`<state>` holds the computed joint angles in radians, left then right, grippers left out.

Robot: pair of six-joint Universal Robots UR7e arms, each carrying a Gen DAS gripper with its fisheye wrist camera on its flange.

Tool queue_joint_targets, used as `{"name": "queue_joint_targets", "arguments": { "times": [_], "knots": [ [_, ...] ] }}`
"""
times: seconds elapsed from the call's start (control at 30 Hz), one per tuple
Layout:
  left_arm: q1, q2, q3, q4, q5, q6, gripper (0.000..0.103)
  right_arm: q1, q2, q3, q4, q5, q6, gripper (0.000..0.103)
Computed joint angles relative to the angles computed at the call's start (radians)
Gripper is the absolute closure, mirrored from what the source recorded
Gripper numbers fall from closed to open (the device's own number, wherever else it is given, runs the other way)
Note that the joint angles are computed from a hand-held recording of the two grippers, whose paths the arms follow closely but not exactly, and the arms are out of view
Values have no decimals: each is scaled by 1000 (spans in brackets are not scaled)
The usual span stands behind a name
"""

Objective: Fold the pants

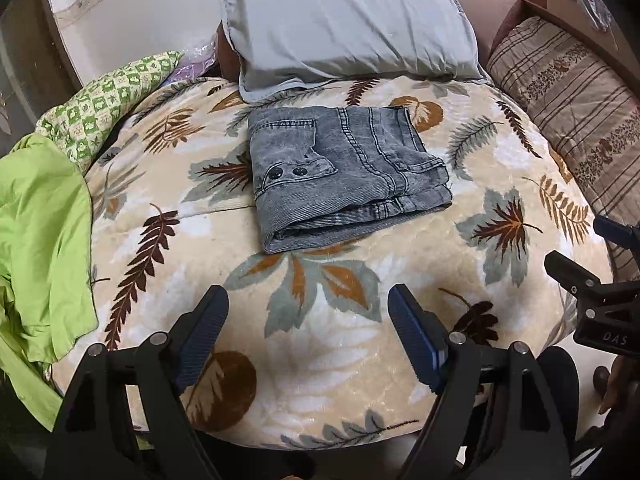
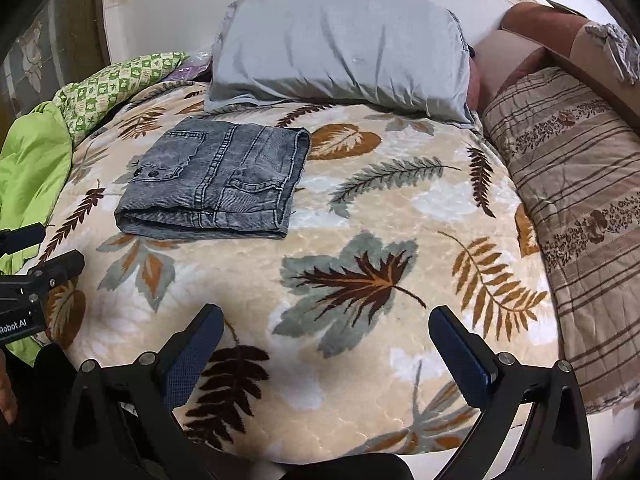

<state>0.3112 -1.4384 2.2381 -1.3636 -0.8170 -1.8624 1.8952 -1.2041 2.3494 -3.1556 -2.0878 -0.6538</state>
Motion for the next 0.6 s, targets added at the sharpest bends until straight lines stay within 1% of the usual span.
{"name": "queue_joint_targets", "arguments": {
  "times": [0.17,0.33,0.47,0.6],
  "knots": [
    [13,-16,21,-52,7,36,20,3,9,-9,10,-12,7,0],
    [2,-23,38,-95,35,52,20,8,22,-17,22,-22,12,0],
    [2,-4,20,-70,41,51,20,12,32,-22,26,-34,18,0],
    [5,-7,22,-65,37,41,20,18,38,-22,23,-39,17,0]
  ]
}}
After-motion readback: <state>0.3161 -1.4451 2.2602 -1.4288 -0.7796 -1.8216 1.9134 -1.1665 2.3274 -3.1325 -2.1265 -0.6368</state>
